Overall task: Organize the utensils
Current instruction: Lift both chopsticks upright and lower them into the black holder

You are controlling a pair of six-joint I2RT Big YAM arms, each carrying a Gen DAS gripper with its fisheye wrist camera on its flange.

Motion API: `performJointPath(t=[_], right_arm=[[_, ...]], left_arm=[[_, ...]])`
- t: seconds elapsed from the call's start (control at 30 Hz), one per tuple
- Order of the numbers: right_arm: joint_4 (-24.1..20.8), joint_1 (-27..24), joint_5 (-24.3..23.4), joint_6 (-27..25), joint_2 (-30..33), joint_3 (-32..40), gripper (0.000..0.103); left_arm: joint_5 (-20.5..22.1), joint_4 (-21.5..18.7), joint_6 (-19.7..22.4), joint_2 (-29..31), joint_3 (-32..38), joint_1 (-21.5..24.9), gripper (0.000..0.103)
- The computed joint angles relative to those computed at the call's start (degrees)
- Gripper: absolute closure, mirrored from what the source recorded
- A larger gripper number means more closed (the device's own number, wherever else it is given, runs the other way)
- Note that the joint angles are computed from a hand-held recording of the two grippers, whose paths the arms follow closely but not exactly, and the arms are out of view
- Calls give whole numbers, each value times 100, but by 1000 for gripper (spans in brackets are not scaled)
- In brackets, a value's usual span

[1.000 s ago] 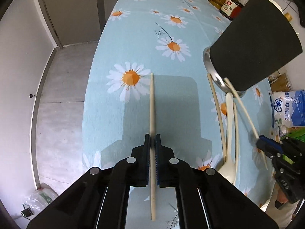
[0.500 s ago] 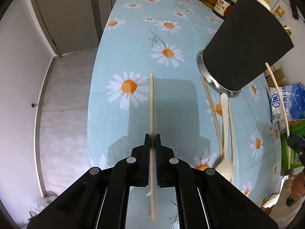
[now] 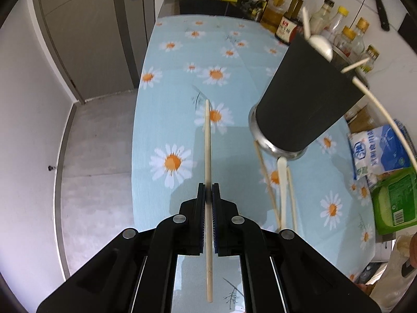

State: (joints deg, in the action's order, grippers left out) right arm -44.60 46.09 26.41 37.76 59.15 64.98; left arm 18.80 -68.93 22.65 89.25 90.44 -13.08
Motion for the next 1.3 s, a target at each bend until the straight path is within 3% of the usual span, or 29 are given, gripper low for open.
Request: performJointPath(t=[0.13, 0.3, 0.7, 0.77, 1.0, 1.17, 1.3], right_arm=[[-384, -107, 122, -100, 100, 444, 97], [-1332, -478, -12, 175, 411, 1186, 97], [-2763, -1618, -1666, 337, 1175, 2444, 97], [-2947, -1696, -1810, 404, 1302, 2598, 97], [-3580, -1883, -2269, 235, 1799, 3150, 97], [-3969, -2030, -2514, 113, 2104, 3482, 97], [-3964, -2146, -2762, -11, 2209, 3560, 97]], left_arm=[[82, 93, -40, -45, 152, -32, 99], [341, 274, -96, -60, 355, -95, 99], [1125, 1147, -346, -38, 714, -458, 99], [1542, 1111, -321, 88, 887, -491, 99], [2074, 1352, -403, 271, 1212, -672, 99], [2138, 2318, -667, 138, 887, -853, 99], [2193, 2955, -1056, 154, 695, -956, 99]])
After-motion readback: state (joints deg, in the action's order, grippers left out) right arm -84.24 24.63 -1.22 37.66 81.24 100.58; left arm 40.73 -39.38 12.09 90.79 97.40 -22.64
